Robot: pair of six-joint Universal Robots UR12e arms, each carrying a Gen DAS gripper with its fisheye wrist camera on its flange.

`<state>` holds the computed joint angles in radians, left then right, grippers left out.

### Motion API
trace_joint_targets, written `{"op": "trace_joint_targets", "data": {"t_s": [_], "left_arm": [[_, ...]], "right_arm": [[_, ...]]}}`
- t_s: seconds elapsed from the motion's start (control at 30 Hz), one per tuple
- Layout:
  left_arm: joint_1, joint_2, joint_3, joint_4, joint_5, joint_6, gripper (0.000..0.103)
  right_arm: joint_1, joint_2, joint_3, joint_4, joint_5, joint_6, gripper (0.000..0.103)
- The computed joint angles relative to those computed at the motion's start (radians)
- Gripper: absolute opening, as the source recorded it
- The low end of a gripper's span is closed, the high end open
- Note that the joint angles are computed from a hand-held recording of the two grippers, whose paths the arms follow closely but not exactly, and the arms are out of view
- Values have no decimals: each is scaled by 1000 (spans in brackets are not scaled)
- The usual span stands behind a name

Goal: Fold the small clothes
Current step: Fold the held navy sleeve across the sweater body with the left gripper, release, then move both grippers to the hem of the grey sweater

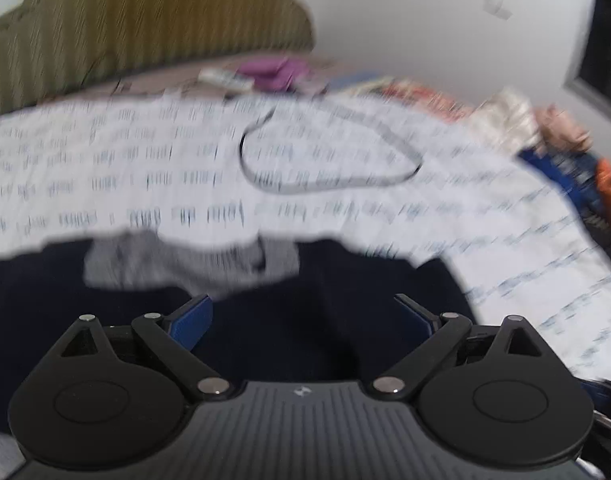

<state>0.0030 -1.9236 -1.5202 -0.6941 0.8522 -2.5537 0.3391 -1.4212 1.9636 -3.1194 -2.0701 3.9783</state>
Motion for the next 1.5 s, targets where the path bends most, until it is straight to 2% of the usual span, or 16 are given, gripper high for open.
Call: {"op": "trace_joint_targets", "data": {"t_s": [0.13,0.37,0.43,0.47,0.5,0.7,0.83,0.9,1.0,1.03,1.1,1.17,1.27,1.33,1.4,1.5], "left_arm": [[50,-4,54,-34,-83,-22,97],[84,-46,40,283,221,-117,97],[91,-57,42,275,276,-108,97],[95,-61,41,271,290,-106,97],[101,-64,36,276,294,-105,97],[109,-79,23,319,340,-70,97],[91,-100,33,300,414,-22,97],[92,-94,21,330,439,-49,97],[118,-77,6,344,370,-95,97],[122,-75,10,322,362,-96,97],[121,-72,16,269,374,-80,97],[118,-64,5,252,408,-75,97],[135,-33,-37,253,370,-61,97],[143,-12,-62,239,361,-47,97],[150,6,-86,232,353,-38,97],[158,35,-122,224,350,-29,97]], "right_arm": [[-48,37,-31,-65,135,17,76],[-120,134,-149,-11,347,-13,76],[-126,155,-182,34,384,-23,54],[-124,160,-195,66,389,-32,28],[-117,162,-205,92,377,-50,14],[-57,120,-173,110,134,-95,3],[-70,106,-183,266,137,-78,17],[-50,105,-176,233,76,-67,18],[-33,106,-156,114,88,-121,19],[-34,109,-158,109,120,-136,26],[-39,116,-177,179,158,-150,43],[-37,122,-198,278,142,-121,42],[-16,108,-174,222,109,-74,44],[2,100,-159,182,107,-103,56],[11,94,-154,216,127,-140,71],[33,86,-164,307,91,-120,71]]}}
